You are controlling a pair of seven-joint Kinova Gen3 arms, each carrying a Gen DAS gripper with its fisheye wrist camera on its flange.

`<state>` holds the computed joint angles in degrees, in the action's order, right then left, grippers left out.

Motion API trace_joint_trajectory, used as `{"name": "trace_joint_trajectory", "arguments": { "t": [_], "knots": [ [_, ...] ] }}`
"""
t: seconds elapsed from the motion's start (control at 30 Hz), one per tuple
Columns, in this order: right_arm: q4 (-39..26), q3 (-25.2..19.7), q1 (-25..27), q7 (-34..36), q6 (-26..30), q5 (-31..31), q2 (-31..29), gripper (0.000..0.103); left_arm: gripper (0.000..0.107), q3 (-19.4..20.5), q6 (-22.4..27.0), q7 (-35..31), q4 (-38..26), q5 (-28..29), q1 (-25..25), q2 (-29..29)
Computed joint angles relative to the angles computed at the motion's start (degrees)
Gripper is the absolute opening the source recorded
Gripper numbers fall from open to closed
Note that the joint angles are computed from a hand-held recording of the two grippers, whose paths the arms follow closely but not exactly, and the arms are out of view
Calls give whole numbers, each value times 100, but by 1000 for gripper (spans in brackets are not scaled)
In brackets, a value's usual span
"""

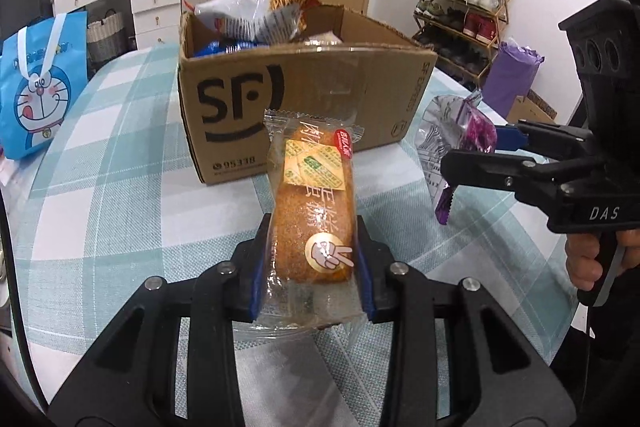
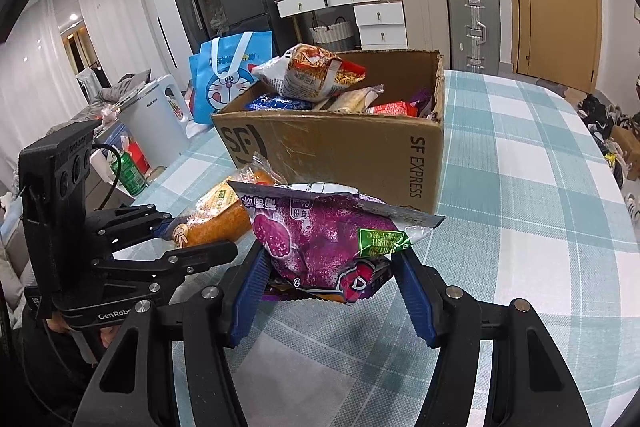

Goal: Organize snacks
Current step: 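Lift the bread loaf and purple bag and carry both over the box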

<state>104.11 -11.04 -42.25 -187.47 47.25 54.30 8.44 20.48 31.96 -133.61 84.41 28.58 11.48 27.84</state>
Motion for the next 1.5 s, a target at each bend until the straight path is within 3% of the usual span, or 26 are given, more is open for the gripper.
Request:
{"name": "trace_joint_trajectory", "arguments": {
  "t": [0.4, 0.97, 1.2, 1.5],
  "knots": [
    [52, -87, -104, -330, 145, 416, -88, 63, 32, 159, -122, -413, 306, 431, -328, -366],
    [128, -290, -163, -974, 549, 982, -242, 63, 32, -5, 13, -868, 436, 1225, -562, -834],
    [114, -330, -134, -1094, 632, 1121, -275, 63, 32, -165, 60, -716, 251, 1290, -455, -871],
    [-124, -299, -29, -803, 637, 1104, -271, 63, 32, -333, 135, 5, -319, 852, -138, -645]
  ]
}}
